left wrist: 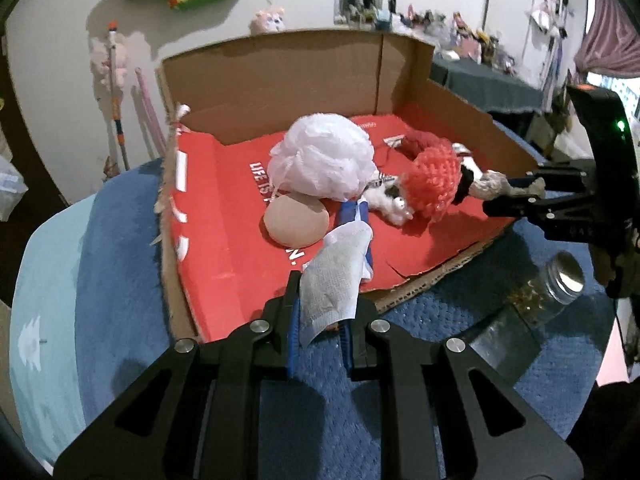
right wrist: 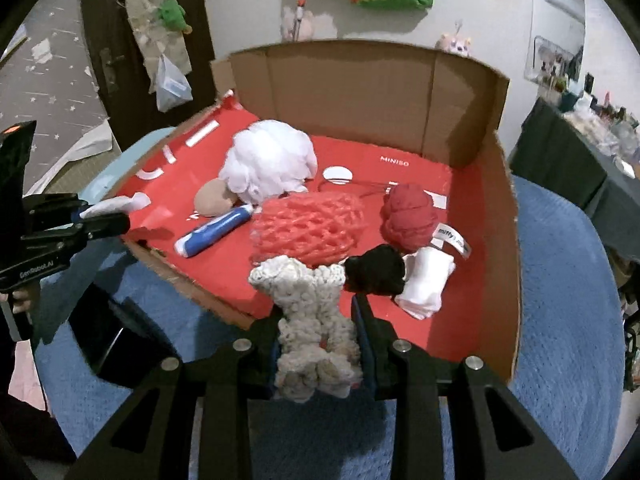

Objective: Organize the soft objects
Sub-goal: 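Carry the tissue with the left tool while the right tool carries the scrunchie into the box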

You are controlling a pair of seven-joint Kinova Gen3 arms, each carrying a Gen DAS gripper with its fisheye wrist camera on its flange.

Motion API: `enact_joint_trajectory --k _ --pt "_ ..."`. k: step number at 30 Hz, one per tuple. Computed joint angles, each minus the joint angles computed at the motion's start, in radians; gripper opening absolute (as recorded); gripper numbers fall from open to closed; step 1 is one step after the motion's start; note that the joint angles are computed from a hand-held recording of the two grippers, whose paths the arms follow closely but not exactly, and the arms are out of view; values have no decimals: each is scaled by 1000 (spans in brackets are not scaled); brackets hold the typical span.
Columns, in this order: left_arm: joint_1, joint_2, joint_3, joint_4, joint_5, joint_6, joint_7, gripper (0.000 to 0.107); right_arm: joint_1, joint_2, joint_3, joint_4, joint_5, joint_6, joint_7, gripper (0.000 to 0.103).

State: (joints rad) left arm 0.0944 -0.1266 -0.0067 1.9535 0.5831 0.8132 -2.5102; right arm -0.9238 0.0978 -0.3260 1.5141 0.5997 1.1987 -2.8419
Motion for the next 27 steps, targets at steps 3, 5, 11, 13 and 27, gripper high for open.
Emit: enact_joint_trajectory --k 3,5,11,13,27 --pt "2 55 31 -58 -64 34 71 15 43 16 19 -30 -84 -14 90 33" --pt "4 87 48 -90 -98 47 113 15 65 29 33 -48 -130 -16 133 33" --pt "12 159 84 -166 -189 78 224 15 102 61 63 -83 -218 -25 206 33" --pt "22 183 96 -194 -235 91 270 15 107 75 71 -98 -234 -16 231 33" --pt "61 274 128 -282 -361 108 403 15 106 113 111 -128 -227 10 267 33"
